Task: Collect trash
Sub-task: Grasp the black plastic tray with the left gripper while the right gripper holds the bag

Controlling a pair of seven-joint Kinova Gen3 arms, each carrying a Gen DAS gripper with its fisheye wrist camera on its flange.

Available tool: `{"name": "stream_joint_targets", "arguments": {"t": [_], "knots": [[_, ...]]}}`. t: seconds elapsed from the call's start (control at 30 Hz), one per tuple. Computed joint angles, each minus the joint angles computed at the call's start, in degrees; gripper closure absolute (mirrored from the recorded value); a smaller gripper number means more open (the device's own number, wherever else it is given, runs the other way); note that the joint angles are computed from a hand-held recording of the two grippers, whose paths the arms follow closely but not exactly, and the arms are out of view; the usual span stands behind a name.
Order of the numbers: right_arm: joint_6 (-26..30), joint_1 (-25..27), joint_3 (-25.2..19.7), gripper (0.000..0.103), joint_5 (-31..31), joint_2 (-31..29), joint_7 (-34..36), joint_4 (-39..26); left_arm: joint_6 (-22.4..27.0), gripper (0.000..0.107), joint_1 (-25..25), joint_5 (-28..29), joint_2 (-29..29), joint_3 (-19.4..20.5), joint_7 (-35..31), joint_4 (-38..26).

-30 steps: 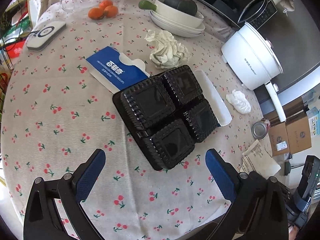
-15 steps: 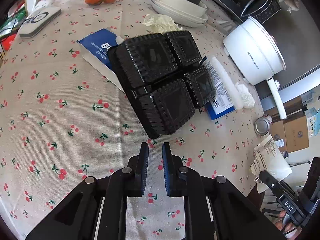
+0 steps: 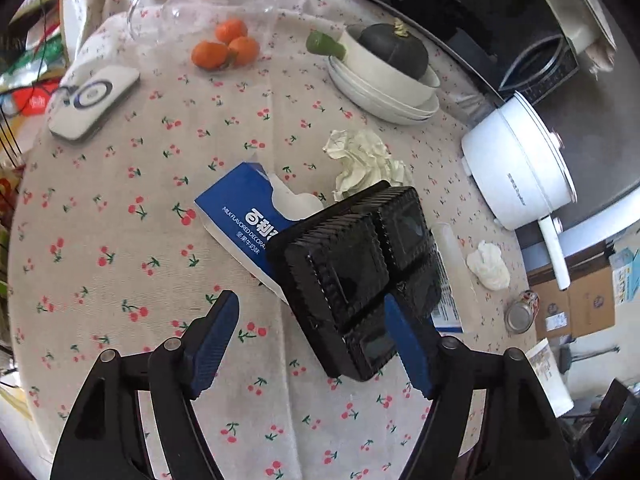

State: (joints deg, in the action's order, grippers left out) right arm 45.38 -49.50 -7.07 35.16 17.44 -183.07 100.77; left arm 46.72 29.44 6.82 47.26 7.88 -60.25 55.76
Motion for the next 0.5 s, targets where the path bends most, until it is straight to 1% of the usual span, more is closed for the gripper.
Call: {"name": "stream_joint_targets", "arguments": {"t": [0.03,0.07,0.13,0.17,0.23,0.3,0.33,0.4,0.43,0.47,0.5], "knots": [[-0.26,0.18,0.0,0.089,-0.13,-0.06,0.06,0.15,-1.61,0.03,-1.82,2.33,0.54,1.58,-0.69,0.96],[-0.5,0.31,0.0,0.089,-0.25,-0.15,0.05,0.36,-3.94,0.03,-4.18,4.66,0.99,4.05,-1.73,2.64],[-1.02,0.66,-0.07,0.089,-0.66,-0.38,0.18,0.83,-8.6,0.03,-7.54,9.32,1.82,7.76,-4.38,5.74],[-1.34,0.88,-0.09,0.089,-0.89,-0.47,0.31,1.07,-10.93,0.031,-8.95,11.65,2.02,9.36,-5.89,7.41],[-1.91,1.28,-0.08,0.089,-1.33,-0.61,0.5,1.49,-15.59,0.031,-10.75,16.31,1.71,11.09,-9.58,10.8],[-2.43,1.62,-0.03,0.089,-1.81,-0.59,0.6,1.73,-20.25,0.033,-13.36,20.86,1.94,14.54,-13.18,14.1],[-2.76,1.78,-0.01,0.089,-2.11,-0.55,0.64,1.86,-22.34,0.033,-14.65,22.15,2.27,16.61,-14.24,15.45],[-3.25,1.98,0.02,0.089,-2.62,-0.47,0.83,2.07,-23.72,0.04,-15.23,21.92,2.46,18.14,-14.07,16.42],[-3.25,1.95,0.04,0.089,-2.82,-0.36,0.93,2.01,-23.19,0.049,-15.25,22.06,2.64,18.44,-14.53,16.13],[-3.24,1.92,0.09,0.089,-2.94,-0.33,1.02,2.01,-23.08,0.051,-14.86,22.16,2.41,18.25,-14.9,16.22],[-3.28,1.85,0.16,0.089,-2.98,-0.4,0.99,2.1,-23.46,0.051,-13.79,22.01,1.63,17.09,-14.45,16.6]]}}
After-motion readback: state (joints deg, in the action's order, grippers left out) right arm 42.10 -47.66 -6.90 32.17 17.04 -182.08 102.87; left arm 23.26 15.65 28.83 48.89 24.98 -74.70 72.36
